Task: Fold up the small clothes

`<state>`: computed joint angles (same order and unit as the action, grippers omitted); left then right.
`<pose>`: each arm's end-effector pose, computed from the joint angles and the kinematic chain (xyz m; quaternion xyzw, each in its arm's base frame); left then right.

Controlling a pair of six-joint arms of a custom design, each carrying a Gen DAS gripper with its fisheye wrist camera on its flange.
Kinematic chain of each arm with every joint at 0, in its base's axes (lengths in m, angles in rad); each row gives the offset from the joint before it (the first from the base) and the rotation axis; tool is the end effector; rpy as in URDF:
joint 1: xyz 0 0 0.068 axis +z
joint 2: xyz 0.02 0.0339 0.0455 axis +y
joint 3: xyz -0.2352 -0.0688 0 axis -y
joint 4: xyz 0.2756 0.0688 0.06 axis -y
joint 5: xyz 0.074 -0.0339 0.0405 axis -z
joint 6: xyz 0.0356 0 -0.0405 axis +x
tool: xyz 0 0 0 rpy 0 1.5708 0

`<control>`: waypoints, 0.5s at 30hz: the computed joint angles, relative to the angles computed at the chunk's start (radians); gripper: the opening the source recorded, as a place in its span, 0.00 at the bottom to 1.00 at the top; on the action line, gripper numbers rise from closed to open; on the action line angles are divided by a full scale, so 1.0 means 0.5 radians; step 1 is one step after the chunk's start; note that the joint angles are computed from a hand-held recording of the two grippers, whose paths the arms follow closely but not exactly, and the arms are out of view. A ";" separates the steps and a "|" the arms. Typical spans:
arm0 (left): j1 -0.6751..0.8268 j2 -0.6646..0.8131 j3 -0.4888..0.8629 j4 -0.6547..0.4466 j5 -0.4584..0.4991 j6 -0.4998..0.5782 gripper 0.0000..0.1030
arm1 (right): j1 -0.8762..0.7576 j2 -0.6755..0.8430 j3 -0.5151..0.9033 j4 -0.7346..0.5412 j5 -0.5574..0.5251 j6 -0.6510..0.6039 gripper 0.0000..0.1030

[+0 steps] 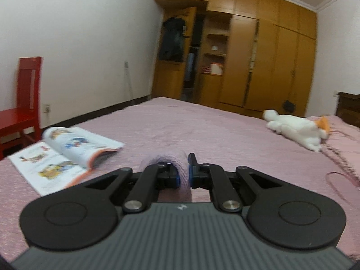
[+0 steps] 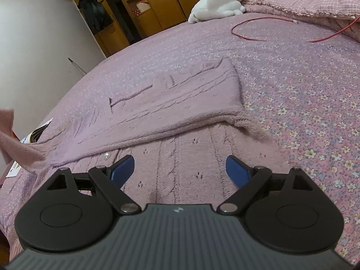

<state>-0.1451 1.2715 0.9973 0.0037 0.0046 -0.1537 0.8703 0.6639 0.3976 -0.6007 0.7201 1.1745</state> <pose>0.3342 -0.0490 0.2921 -0.0020 0.7960 -0.0919 0.5983 0.1350 0.1237 0.1670 0.2531 0.8500 0.1029 0.4504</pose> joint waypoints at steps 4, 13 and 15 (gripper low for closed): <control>-0.197 0.036 -0.009 0.053 -0.017 -0.025 0.09 | 0.068 -0.035 -0.004 -0.057 0.115 0.020 0.90; -0.627 0.406 0.067 0.076 -0.186 -0.151 0.09 | 0.135 -0.203 -0.075 -0.177 0.216 0.090 0.90; -0.680 0.486 0.068 0.086 -0.192 -0.179 0.09 | 0.133 -0.225 -0.089 -0.182 0.213 0.090 0.90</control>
